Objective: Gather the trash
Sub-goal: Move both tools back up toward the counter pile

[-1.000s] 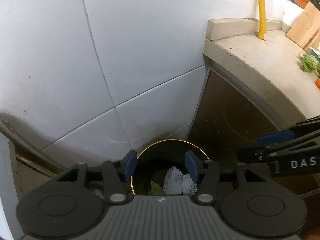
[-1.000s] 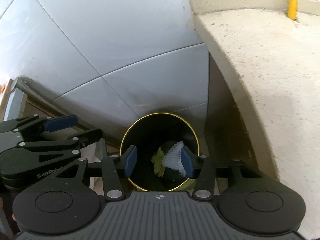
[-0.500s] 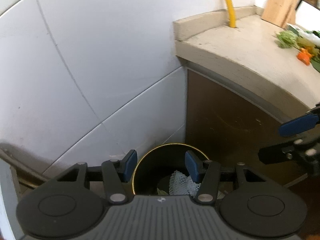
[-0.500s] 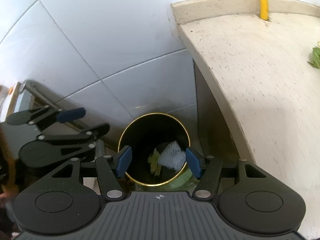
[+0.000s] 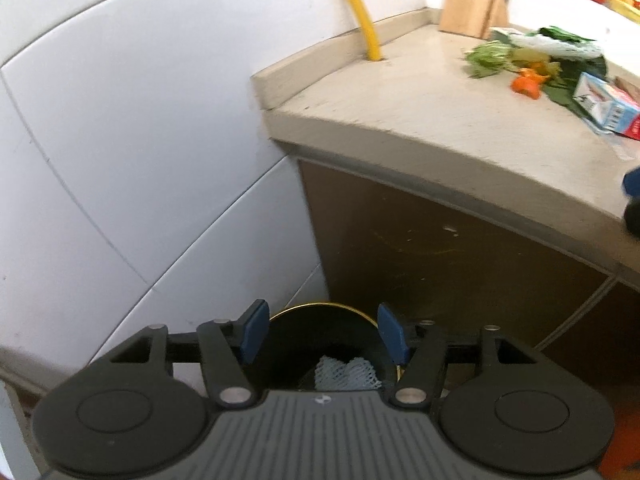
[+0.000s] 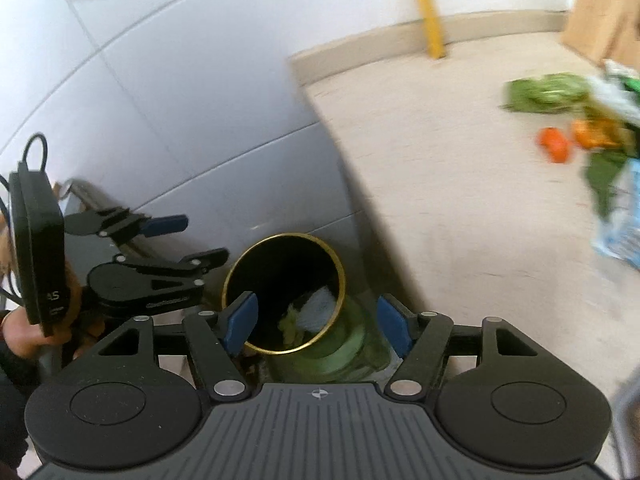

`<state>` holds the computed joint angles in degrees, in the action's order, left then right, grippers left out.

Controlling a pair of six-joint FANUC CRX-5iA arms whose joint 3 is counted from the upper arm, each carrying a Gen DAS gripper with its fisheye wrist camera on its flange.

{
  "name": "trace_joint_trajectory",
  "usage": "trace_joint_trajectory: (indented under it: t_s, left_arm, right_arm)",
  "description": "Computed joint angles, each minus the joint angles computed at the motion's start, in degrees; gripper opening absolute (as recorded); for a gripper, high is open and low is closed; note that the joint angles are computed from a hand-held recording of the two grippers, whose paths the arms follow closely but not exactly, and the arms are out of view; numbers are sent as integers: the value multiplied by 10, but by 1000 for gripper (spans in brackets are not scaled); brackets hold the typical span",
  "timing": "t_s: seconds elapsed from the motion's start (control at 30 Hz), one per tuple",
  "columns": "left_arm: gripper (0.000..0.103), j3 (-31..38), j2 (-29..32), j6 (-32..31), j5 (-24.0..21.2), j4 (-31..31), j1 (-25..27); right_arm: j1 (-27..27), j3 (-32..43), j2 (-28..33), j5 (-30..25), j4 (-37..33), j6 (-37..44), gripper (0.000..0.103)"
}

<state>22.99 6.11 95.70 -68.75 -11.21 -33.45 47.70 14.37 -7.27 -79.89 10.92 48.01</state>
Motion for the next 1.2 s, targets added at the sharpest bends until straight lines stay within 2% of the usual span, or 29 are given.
trace_joint_trajectory:
  t_s: [0.23, 0.37, 0.53, 0.63, 0.8, 0.97, 1.2]
  left_arm:
    - [55, -21, -16, -8, 37, 46, 4]
    - [56, -41, -19, -15, 81, 147, 17]
    - [57, 0, 12, -10, 111, 173, -6]
    - [62, 31, 37, -29, 127, 200, -14]
    - [64, 103, 90, -49, 129, 225, -26]
    - [64, 195, 163, -47, 112, 279, -26]
    - [64, 321, 250, -24, 60, 294, -34]
  right_arm:
    - [12, -47, -61, -18, 72, -57, 76]
    - [-3, -66, -93, -21, 97, -79, 76]
    - [-34, -76, -111, -22, 126, -82, 77]
    - [-63, -74, -110, -20, 137, -73, 77]
    - [-106, -73, -110, -7, 158, -58, 79]
    - [-170, -52, -91, 16, 157, -29, 79]
    - [-285, 9, -43, 55, 79, 4, 84]
